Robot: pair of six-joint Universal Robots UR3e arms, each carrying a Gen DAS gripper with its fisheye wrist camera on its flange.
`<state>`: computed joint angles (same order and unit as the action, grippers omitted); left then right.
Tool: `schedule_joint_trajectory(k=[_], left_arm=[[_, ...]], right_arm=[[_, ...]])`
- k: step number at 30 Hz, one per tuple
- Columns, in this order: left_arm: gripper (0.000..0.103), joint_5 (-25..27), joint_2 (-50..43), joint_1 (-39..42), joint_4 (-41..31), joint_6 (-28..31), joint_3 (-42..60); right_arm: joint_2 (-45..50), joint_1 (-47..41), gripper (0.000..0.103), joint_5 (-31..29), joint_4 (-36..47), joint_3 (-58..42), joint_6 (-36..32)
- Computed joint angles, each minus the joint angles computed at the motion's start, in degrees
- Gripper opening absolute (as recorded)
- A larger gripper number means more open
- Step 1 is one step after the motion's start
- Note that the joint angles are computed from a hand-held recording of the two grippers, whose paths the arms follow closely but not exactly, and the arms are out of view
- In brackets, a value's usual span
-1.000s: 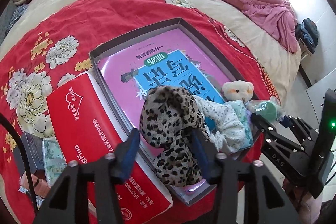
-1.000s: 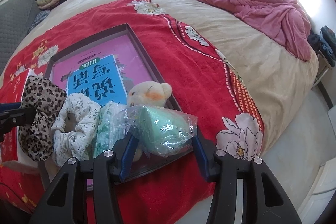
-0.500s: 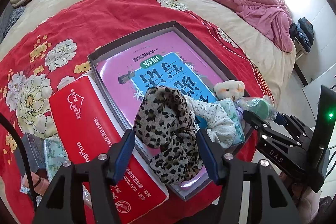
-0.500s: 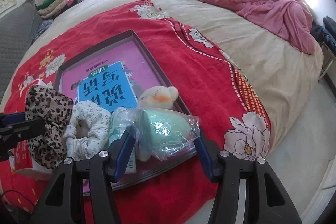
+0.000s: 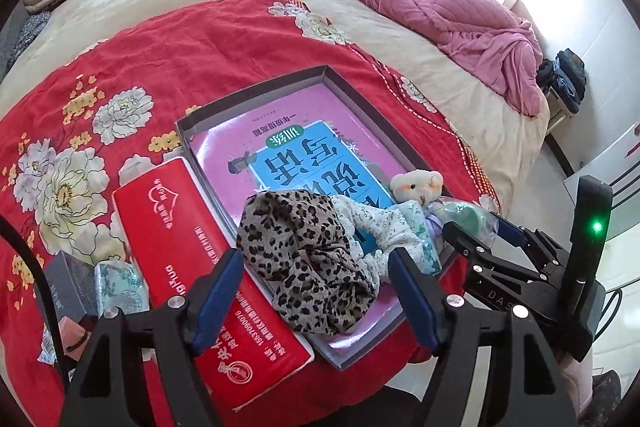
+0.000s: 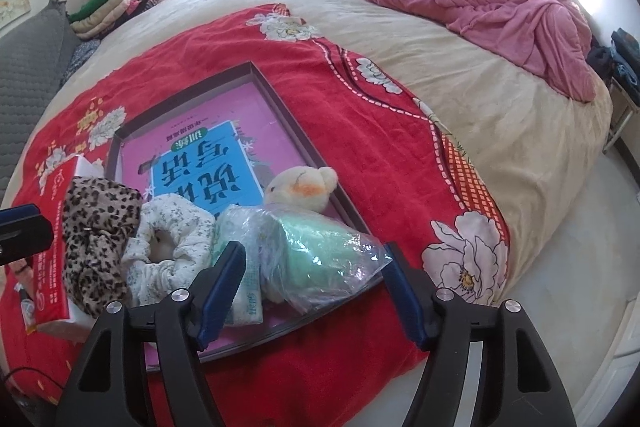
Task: Organize soft objects
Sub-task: 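Withdraw both open tools from the tray back toward the pile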
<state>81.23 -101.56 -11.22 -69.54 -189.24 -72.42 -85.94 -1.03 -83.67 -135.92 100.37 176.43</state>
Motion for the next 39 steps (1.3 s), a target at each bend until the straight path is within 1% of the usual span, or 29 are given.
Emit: schedule_joint_trajectory(k=[4, 15, 24, 27, 39], left_arm=[[0.074, -0.02, 1.99, 0.88, 0.19, 0.02, -1.34], [0.074, 0.39, 8.17, 3.01, -0.45, 0.47, -4.87], [0.075, 0.57, 13.37, 4.06, -1.41, 1.26, -6.81], [0.075, 0.52, 15.0, 4.44, -2.0, 1.37, -7.22], [0.076, 0.05, 22.39, 7.21, -3.97, 2.78, -10.56]], right_arm=[[-0.83, 0.34, 0.073, -0.52, 0.24, -0.26, 0.07], [-4.12, 0.87, 0.073, -0.43, 2.03, -1.46, 0.54], [-6.41, 4.22, 0.073, -0.83, 3.26, -5.24, 0.99], [-7.23, 4.79, 0.073, -0.09, 3.76, -6.21, 1.07], [-8.75, 9.63, 0.074, -2.33, 5.23, -9.51, 1.97]])
